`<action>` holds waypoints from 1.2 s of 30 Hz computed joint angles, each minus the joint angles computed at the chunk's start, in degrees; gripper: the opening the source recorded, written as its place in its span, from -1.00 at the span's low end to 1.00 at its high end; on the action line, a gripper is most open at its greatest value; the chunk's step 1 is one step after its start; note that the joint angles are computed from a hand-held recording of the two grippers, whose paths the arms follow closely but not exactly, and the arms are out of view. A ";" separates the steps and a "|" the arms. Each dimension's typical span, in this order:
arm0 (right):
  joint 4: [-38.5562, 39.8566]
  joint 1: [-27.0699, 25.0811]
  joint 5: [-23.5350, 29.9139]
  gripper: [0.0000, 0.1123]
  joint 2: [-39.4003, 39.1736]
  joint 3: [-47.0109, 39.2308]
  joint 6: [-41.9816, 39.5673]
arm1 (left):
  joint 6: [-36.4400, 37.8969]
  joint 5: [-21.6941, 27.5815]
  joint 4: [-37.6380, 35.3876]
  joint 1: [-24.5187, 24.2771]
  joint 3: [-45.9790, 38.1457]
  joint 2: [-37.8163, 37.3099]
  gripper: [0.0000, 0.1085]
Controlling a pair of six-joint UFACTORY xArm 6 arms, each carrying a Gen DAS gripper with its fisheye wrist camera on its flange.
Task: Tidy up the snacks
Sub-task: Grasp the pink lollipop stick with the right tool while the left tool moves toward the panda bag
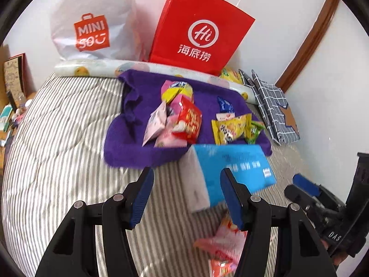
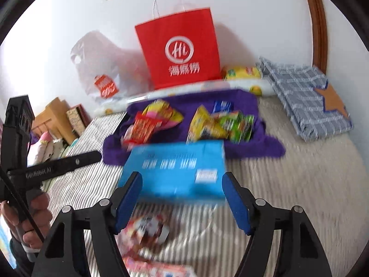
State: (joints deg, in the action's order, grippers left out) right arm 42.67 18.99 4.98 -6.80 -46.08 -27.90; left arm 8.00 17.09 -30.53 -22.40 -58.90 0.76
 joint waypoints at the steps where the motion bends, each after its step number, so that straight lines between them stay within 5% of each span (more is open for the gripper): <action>1: 0.70 0.40 0.12 0.25 -0.88 1.30 -0.27 | -0.28 -0.08 0.31 -0.03 0.88 -0.74 0.08; 13: 3.74 4.75 3.57 0.20 -6.78 9.05 -8.02 | -1.70 -0.28 0.75 -0.72 7.42 -6.76 0.08; 22: 9.27 5.33 9.12 -0.02 -0.59 5.42 -13.62 | -4.36 -0.38 3.52 -0.96 10.42 -9.96 0.09; 29: 3.50 4.11 14.04 -0.02 -2.22 6.90 -12.02 | -3.24 0.29 1.68 -0.53 10.29 -9.57 0.08; 36: -9.44 7.64 5.16 -0.06 -2.66 11.62 -4.13 | -2.06 1.02 -0.06 -1.16 9.37 -8.00 0.08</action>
State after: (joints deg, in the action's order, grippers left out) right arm 33.23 26.64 10.14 -9.46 -34.46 -32.03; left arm 5.94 18.10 -30.59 -23.56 -49.52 -7.24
